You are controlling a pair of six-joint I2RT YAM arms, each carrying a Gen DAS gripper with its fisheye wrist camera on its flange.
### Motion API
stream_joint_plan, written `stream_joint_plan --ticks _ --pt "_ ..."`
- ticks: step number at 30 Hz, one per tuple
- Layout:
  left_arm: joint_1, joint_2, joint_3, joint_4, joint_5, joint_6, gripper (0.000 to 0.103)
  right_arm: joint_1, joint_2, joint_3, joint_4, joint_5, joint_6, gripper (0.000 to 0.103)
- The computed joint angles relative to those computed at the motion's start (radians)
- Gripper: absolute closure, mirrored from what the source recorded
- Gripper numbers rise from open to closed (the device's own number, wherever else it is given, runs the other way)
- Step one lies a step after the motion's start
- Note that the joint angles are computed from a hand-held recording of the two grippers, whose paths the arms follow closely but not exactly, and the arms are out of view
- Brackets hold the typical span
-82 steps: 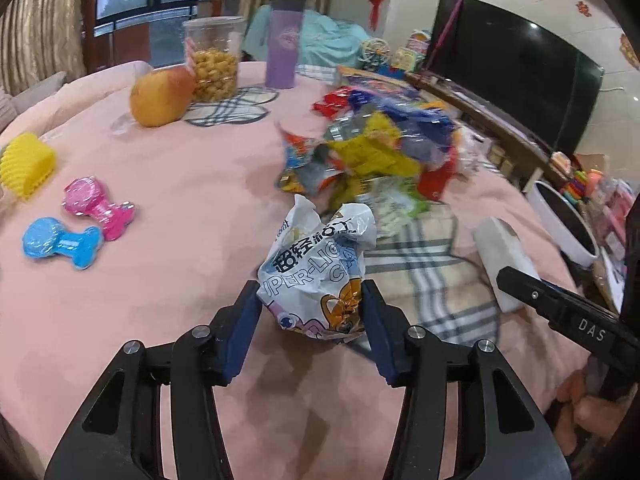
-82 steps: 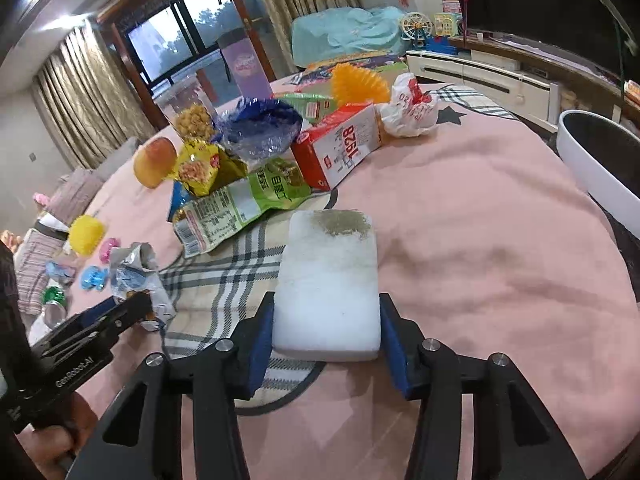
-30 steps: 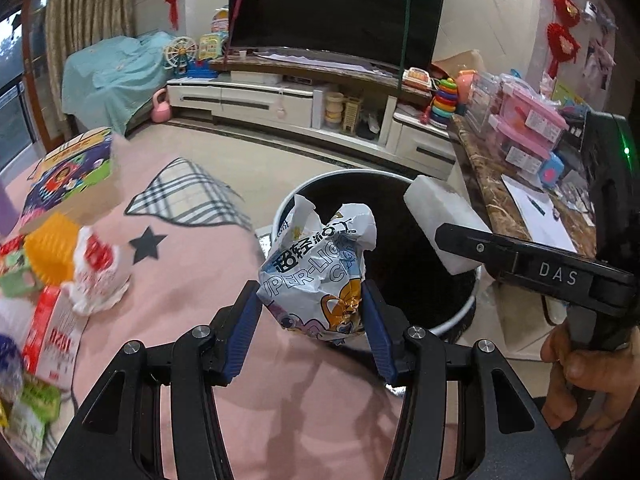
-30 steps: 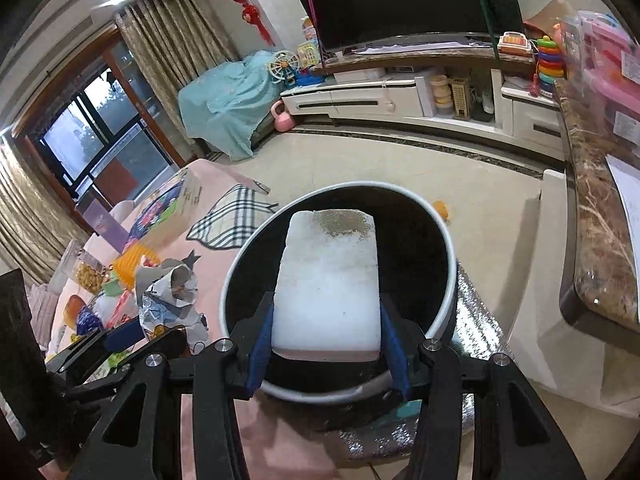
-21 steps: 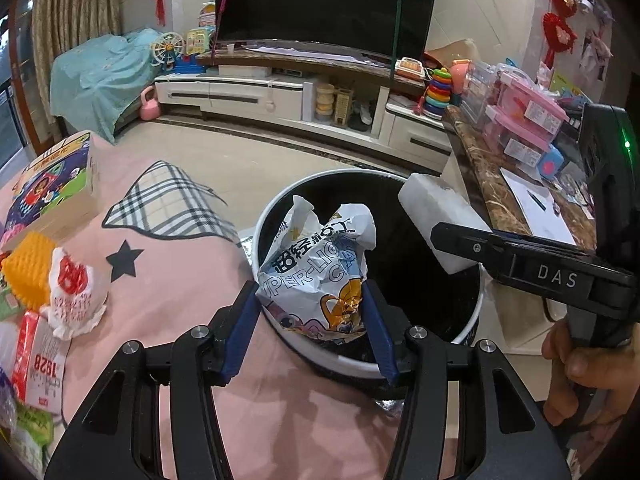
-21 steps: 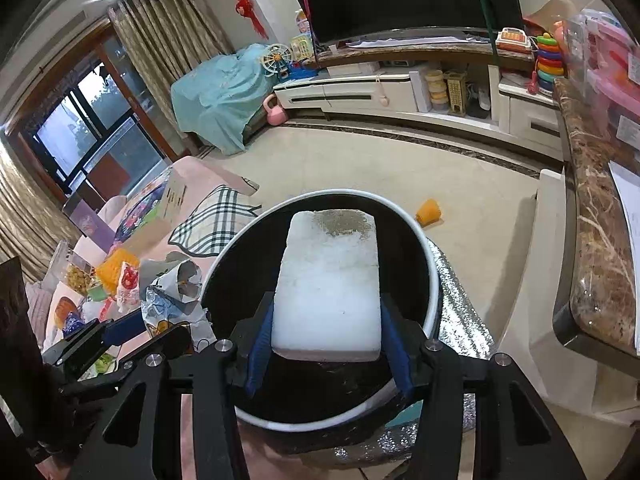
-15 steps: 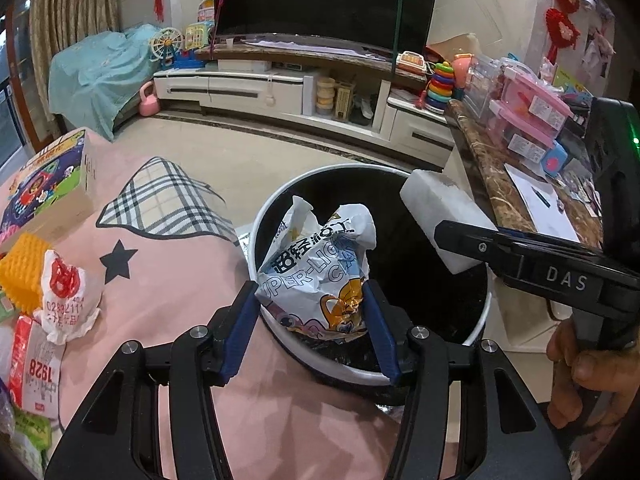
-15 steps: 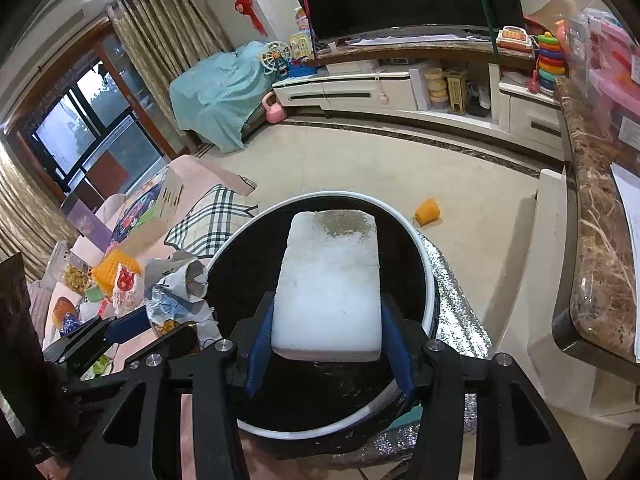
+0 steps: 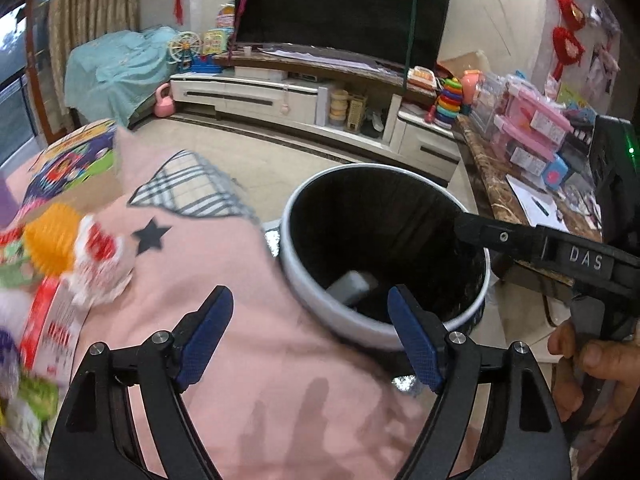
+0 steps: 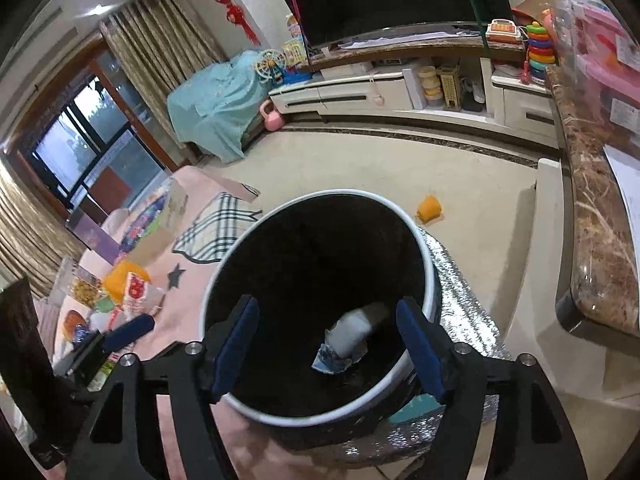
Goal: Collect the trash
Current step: 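Open the left tool over the bin while the right tool releases the foam block into it, then move both open tools back over the snack wrappers on the table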
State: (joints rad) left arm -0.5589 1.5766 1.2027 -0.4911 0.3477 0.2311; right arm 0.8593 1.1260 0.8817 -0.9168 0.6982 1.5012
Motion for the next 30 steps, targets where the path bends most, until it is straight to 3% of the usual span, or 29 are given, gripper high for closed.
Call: stream_joint_plan --ticks 8,15,30 --pt "0.22 -0.116 -0.137 -0.024 0.112 0.047 0.02 0.152 0.179 0.093 0.045 0.064 0.113 0.02" --pt "0.426 -0.16 -0.187 -0.056 0.183 0.132 0.02 0.202 0.355 0.222 0.116 0.083 0.052 0.017" --pt "0.77 -0.062 -0.119 -0.106 0.288 0.234 0.02 0.151 0.634 0.408 0.333 -0.034 -0.141 0.017"
